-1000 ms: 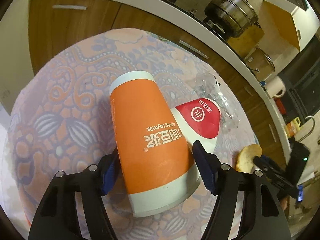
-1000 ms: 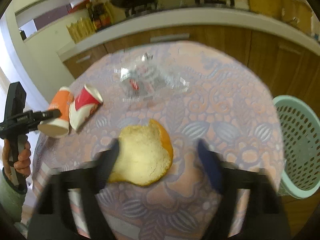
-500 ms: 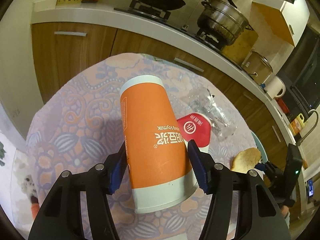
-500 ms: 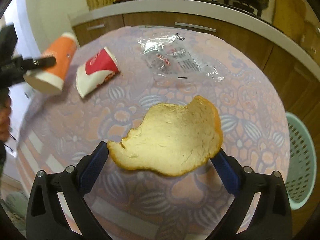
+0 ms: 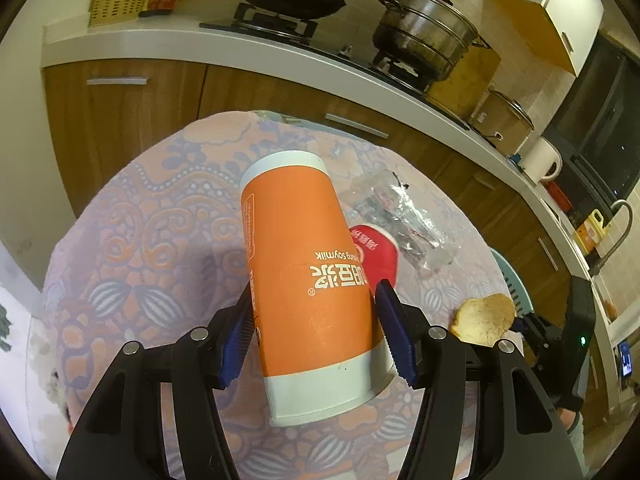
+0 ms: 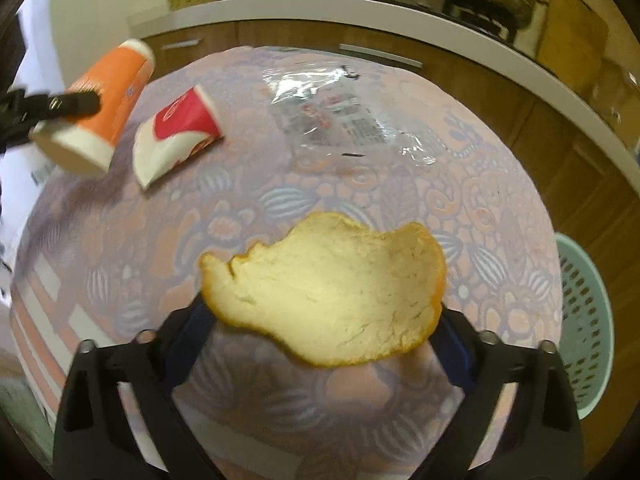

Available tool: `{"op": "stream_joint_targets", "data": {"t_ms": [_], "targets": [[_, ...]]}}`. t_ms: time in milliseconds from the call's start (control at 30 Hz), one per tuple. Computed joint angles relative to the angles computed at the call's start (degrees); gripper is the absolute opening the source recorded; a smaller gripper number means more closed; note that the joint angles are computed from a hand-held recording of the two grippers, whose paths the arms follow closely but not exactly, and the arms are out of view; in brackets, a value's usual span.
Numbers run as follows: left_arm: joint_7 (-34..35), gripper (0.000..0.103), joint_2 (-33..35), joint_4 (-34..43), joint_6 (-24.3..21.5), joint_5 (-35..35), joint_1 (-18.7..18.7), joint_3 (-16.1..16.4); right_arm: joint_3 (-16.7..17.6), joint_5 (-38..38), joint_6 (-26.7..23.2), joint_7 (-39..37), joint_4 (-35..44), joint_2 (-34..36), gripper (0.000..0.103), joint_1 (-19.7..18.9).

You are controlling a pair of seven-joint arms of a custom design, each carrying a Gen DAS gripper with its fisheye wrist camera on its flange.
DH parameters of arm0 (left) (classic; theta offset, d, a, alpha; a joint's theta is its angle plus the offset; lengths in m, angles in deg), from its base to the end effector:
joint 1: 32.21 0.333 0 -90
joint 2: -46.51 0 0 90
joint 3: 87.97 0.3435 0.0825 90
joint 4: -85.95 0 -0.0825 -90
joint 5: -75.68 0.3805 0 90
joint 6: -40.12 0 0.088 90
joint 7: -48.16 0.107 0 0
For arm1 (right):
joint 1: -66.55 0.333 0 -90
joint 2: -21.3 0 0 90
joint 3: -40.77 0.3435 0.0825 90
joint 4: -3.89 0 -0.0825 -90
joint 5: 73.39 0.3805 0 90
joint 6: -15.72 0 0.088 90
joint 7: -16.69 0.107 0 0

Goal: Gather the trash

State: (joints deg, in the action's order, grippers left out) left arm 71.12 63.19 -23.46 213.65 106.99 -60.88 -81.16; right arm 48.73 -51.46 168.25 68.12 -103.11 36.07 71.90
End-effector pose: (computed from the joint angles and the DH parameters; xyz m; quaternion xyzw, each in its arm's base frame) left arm 0.5998 -0.2912 0.4644 -0.7196 0.5584 -0.3831 0.1536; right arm 0.6496 0.1347 0.4663 -0.8441 0.4461 -0.1411 0.2618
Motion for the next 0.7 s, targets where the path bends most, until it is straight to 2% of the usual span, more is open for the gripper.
{"op": "stream_joint_targets", "data": {"t_ms": [33, 67, 133, 200, 333, 467, 700], "targets": [[0.31, 0.056, 0.20, 0.48, -0.12, -0.03, 0.06, -0.19, 0.28, 0.82, -0.95, 0.07, 0.90, 0.53, 0.073, -0.22], [0.65, 0.056, 0.39, 1.16, -0.47, 0.10, -0.05, -0.28, 0.83, 2.32, -1.01, -0.75, 1.24, 0.65, 0.070, -0.66], [1.38, 0.056, 0.72, 2.58, -1.32, 0.62, -0.23, -0.46, 1.64, 4.99, 0.58, -2.92, 0.49, -0.20, 0.049, -1.24], [3.11, 0.056, 1.43, 4.57, -1.98, 0.30, 0.41, -1.45, 2.08, 8.39, -0.57, -5.17, 1.00, -0.69, 0.036, -2.14], [7.81, 0.056, 3.98, 9.91, -3.06, -1.47, 1.15, -3.45, 0.98, 10.25, 0.78, -6.43, 0.35, -1.29, 0.031, -2.07], [15.37, 0.056, 7.84, 17.02, -5.73, -5.53, 1.59, -6.14, 0.67, 14.78, 2.52, -9.24, -0.74, -2.68, 0.030, -3.08], [29.63, 0.056, 18.69, 35.48, -11.67, -13.67, 0.70, -10.03, -1.46, 17.73, 5.21, -8.42, 1.16, -2.27, 0.030, -4.98]]}}
